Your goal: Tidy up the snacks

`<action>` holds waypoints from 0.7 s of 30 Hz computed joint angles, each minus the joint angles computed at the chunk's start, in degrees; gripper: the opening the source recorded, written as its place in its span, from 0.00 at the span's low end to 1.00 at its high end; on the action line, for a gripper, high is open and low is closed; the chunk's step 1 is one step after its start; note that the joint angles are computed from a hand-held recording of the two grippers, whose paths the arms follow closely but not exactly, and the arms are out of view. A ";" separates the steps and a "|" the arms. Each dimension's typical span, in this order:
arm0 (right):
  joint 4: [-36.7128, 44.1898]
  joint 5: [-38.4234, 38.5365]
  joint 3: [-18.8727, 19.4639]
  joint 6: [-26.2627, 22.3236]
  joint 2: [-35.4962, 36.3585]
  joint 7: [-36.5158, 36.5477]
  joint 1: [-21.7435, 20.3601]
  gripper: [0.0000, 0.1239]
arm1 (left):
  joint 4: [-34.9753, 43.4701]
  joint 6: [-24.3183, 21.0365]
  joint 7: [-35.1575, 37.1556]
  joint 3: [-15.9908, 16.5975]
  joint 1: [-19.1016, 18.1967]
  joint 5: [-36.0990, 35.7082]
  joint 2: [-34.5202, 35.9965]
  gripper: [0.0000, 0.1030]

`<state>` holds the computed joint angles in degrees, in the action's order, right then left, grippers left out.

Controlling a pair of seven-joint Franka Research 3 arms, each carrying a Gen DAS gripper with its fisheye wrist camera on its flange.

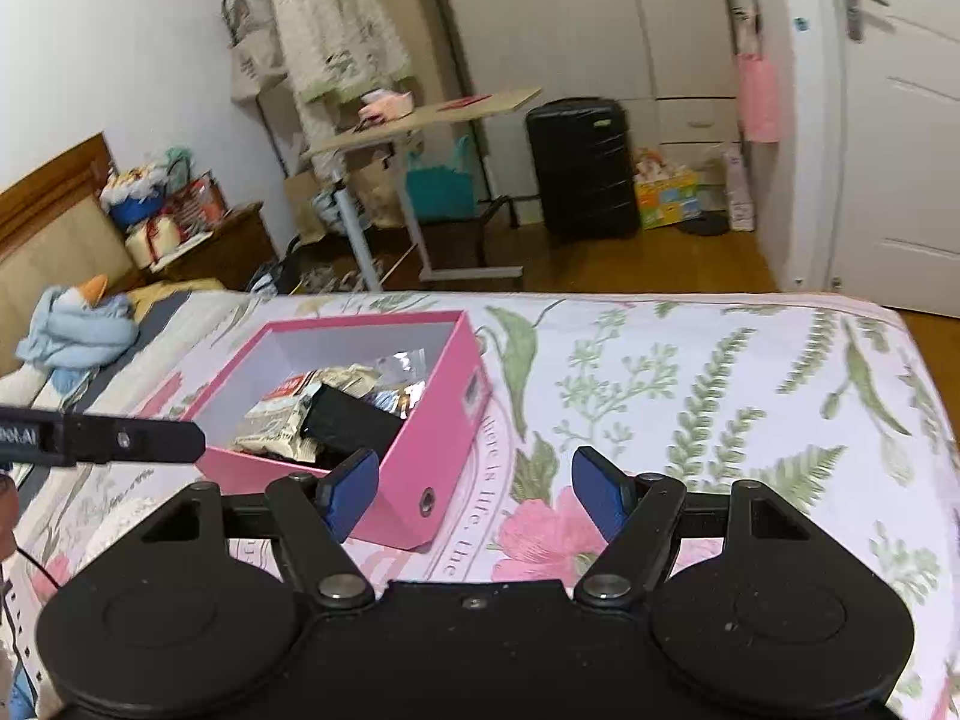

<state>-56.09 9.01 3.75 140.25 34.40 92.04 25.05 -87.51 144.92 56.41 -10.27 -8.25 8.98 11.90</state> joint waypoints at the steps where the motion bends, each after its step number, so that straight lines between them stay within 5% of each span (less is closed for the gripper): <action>1: -2.50 -0.62 -0.67 1.04 -1.74 0.82 0.33 0.61 | 0.18 -0.33 -0.32 0.04 -0.45 0.97 -0.02 0.69; 10: -11.53 -11.59 -4.81 0.94 -9.25 11.27 3.52 0.62 | 1.63 -3.80 -5.82 0.64 -4.35 10.84 0.09 0.77; 21: -19.30 -20.13 -4.41 1.21 -14.67 18.99 4.14 0.63 | 0.40 -5.36 -7.02 0.15 -5.88 16.14 -0.39 0.82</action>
<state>-75.38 -11.13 -0.66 141.46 19.73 111.03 29.19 -87.10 139.56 49.39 -10.12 -14.14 25.12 11.51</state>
